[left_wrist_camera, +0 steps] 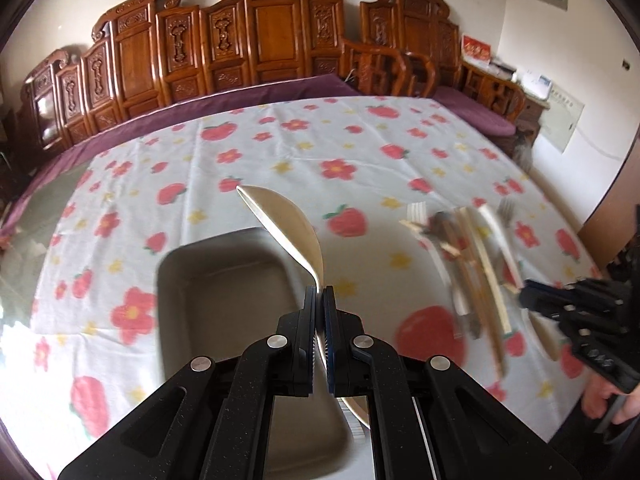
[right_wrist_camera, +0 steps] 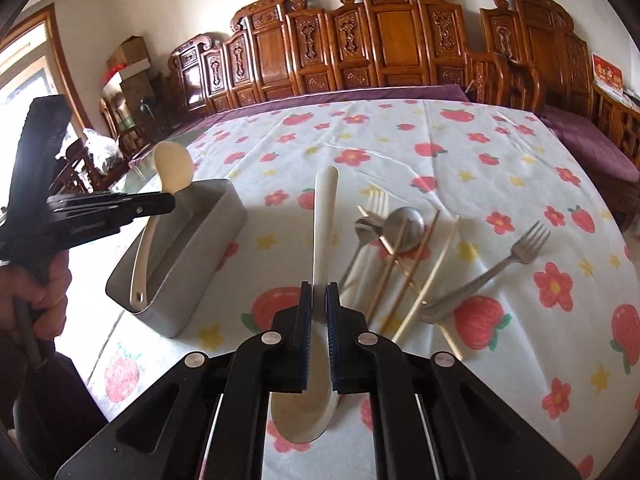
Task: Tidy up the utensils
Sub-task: 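Carry the white ladle into the metal tray and open the left tool while the right tool lifts its spoon, then lower the white spoon into the metal tray and open the right tool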
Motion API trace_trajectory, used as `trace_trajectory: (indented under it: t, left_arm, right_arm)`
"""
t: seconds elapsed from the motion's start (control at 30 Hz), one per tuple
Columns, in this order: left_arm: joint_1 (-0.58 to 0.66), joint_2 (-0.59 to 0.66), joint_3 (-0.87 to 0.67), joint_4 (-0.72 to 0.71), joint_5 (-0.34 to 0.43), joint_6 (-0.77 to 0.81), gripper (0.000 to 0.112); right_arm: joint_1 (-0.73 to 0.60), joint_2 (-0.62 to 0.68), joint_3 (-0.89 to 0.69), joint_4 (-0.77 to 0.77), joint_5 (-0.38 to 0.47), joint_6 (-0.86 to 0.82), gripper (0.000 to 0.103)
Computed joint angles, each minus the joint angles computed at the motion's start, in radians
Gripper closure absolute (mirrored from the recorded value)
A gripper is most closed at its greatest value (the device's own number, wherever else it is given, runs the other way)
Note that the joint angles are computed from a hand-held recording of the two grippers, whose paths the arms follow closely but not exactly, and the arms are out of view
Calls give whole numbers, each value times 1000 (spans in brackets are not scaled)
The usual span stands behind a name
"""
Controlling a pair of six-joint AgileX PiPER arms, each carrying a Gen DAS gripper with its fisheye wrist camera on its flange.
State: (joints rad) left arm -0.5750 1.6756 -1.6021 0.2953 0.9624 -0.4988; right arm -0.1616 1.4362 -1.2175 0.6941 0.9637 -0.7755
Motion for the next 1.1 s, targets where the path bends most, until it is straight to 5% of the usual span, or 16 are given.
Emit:
trace_trajectory:
  t: [0.6, 1.1]
  left_arm:
    - [119, -27, 152, -31, -71, 40, 106]
    - [157, -178, 252, 76, -123, -34, 54]
  right_arm:
    - [155, -13, 28, -170, -86, 120, 94]
    - [404, 71, -187, -241, -37, 347, 94]
